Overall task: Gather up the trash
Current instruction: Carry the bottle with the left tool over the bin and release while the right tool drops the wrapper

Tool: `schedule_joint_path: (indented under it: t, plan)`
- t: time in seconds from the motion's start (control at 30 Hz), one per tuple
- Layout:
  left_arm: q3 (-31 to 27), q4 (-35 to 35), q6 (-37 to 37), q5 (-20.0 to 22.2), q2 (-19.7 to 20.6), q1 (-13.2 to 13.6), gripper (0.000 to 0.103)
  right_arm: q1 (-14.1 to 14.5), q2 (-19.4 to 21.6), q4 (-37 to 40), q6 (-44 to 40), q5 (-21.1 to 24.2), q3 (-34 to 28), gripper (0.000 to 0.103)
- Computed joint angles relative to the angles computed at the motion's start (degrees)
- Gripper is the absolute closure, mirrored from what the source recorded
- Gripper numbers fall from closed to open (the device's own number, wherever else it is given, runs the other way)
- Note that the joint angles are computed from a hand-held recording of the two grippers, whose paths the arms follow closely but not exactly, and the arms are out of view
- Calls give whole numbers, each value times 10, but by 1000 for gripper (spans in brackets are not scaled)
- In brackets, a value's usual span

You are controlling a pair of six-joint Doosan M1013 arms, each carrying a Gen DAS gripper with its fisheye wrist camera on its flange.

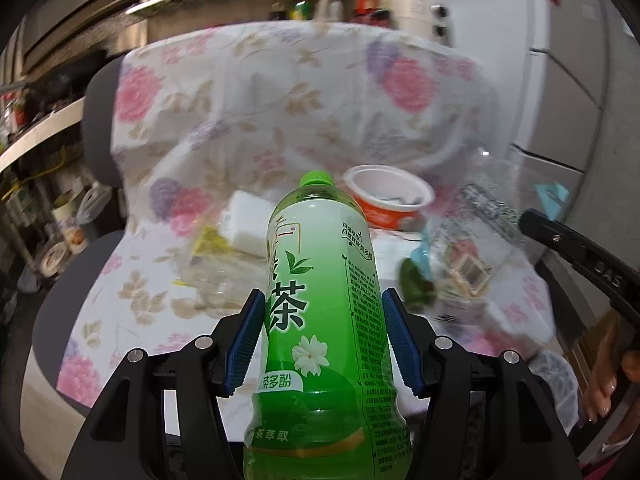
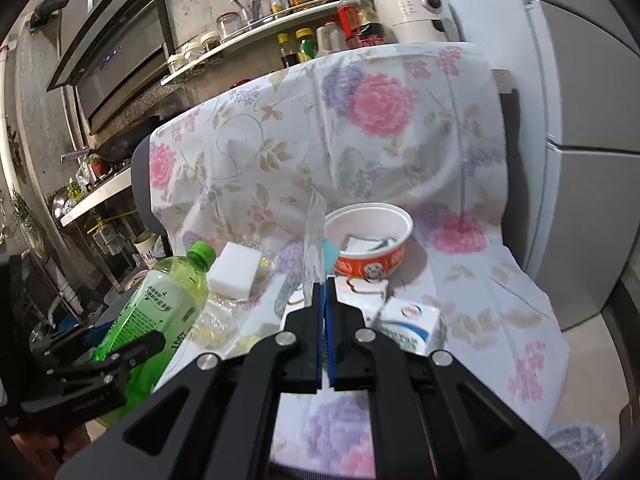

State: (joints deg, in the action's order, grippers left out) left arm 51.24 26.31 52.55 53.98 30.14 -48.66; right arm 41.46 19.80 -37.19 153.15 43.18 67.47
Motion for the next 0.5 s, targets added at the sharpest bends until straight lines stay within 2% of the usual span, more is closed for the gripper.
schedule_joint_path:
  t: [0.13,0.27,0.37,0.5]
  plan:
    - [6,-30,43,-51,-2,-17,43,14,-40,-71,74,31,49,101]
    - [-10,-111,129,-89,12,-35,43,32,-92,-136,153,104,110,101]
    - [-38,-196,219,-93,36,-50,43,47,-129,-165,202,176,153,101]
    - [-89,-311,338,-69,76,-70,43,68,-166,-179,267,262,201,101]
